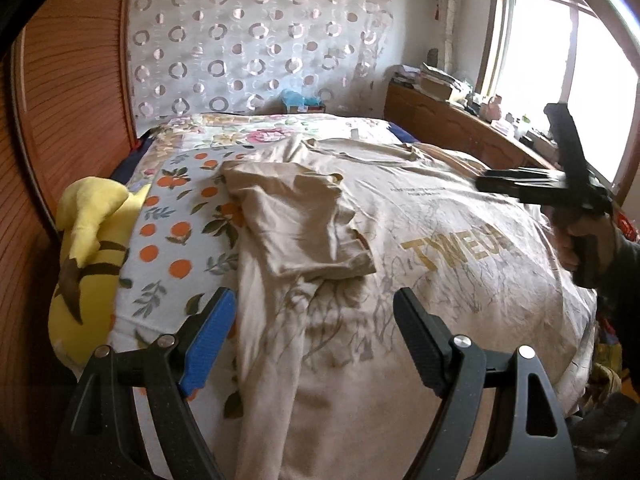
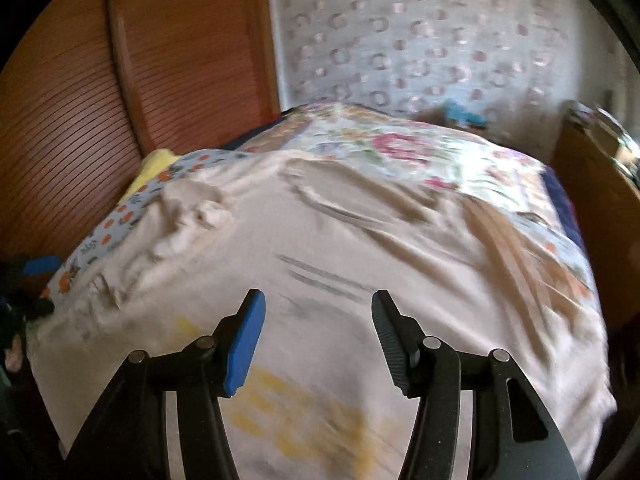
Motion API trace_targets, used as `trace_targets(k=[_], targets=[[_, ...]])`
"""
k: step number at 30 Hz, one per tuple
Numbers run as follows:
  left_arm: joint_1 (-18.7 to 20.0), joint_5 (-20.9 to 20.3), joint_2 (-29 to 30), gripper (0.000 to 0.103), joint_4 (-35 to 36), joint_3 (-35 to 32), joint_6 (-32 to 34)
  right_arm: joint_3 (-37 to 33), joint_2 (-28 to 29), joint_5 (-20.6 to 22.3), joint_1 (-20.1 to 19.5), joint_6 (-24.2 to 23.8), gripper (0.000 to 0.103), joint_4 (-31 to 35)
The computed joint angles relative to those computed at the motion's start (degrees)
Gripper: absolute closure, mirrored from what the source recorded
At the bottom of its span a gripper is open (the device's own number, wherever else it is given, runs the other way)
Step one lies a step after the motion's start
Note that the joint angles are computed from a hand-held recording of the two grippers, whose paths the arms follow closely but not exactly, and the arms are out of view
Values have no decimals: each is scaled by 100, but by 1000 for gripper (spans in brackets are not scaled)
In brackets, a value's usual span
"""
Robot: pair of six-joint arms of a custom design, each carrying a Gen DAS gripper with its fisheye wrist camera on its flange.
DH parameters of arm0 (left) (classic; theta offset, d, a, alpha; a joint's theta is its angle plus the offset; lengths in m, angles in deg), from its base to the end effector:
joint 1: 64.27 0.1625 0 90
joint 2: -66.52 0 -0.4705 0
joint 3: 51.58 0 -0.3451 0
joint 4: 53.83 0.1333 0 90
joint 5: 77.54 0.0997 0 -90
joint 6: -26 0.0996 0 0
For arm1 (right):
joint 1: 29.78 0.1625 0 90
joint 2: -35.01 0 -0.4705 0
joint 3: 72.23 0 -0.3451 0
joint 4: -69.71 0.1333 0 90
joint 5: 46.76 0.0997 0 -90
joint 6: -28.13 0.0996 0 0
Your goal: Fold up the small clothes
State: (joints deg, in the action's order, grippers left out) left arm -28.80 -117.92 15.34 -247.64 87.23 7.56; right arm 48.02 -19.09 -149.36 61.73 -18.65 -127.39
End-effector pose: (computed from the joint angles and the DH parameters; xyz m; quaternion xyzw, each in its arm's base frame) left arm -0.2231 -0.4158 0.1501 0.2222 0.8728 -0.3497 0.2581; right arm 0.1261 -0.5513 0.2199 0.3459 -0.8654 0.2813 0.2287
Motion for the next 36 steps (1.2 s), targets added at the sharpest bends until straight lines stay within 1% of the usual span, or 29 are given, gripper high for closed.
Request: trace_targets(k=[1,3,5,7,9,11,12,15,18,20,22,23,24,26,28,30,32,36], targets=[[22,-14,23,21,39,-50,28,115,-154,-17,-108,-34,46,-77],[83,-59,81,21,193,-196,69,375,-381,-169,-285,-131,46,-443],[129,-72,133,21,317,-315,108,545,-601,-261,-487,-160,46,-624],[201,-137,175,21,453,-442,130,691,-864,-277,-760,-90,46,-703],[253,-176,207,21,588,-556,130,762,-1012,-301,-980,-14,46,-808],[286,-160,250,21,759,-670,94,808,-1182,-280,-1225,90,46,-841],[313,-174,268,21,878,-739,74,808,-1226,-308,-1276,167,46,-832],[371,-214,326,21,1178,-923,31,731,-1335,-361,-1485,453,46,-589],[425,-223,383,21,1464,-1082,-17,608,-1392,-454,-1492,676,46,-254],[463,-233,414,21,1651,-1181,-48,570,-1459,-402,-1563,700,46,-65],[499,-238,435,21,1774,-1257,-49,584,-1486,-420,-1521,738,46,6],[513,-242,447,21,1835,-1295,-56,580,-1490,-423,-1526,703,46,1],[532,-262,457,21,1892,-1335,-55,469,-1489,-501,-1449,733,46,133],[572,-295,490,21,2016,-1444,-32,423,-1442,-588,-1378,735,46,192],[583,-229,548,21,2135,-1539,34,294,-1409,-515,-1478,644,46,238],[605,-238,577,21,2247,-1630,79,291,-1379,-498,-1503,598,46,187],[609,-155,645,21,2260,-1697,139,290,-1387,-418,-1559,601,46,208],[635,-186,679,13,2220,-1738,237,273,-1360,-359,-1607,584,46,198]])
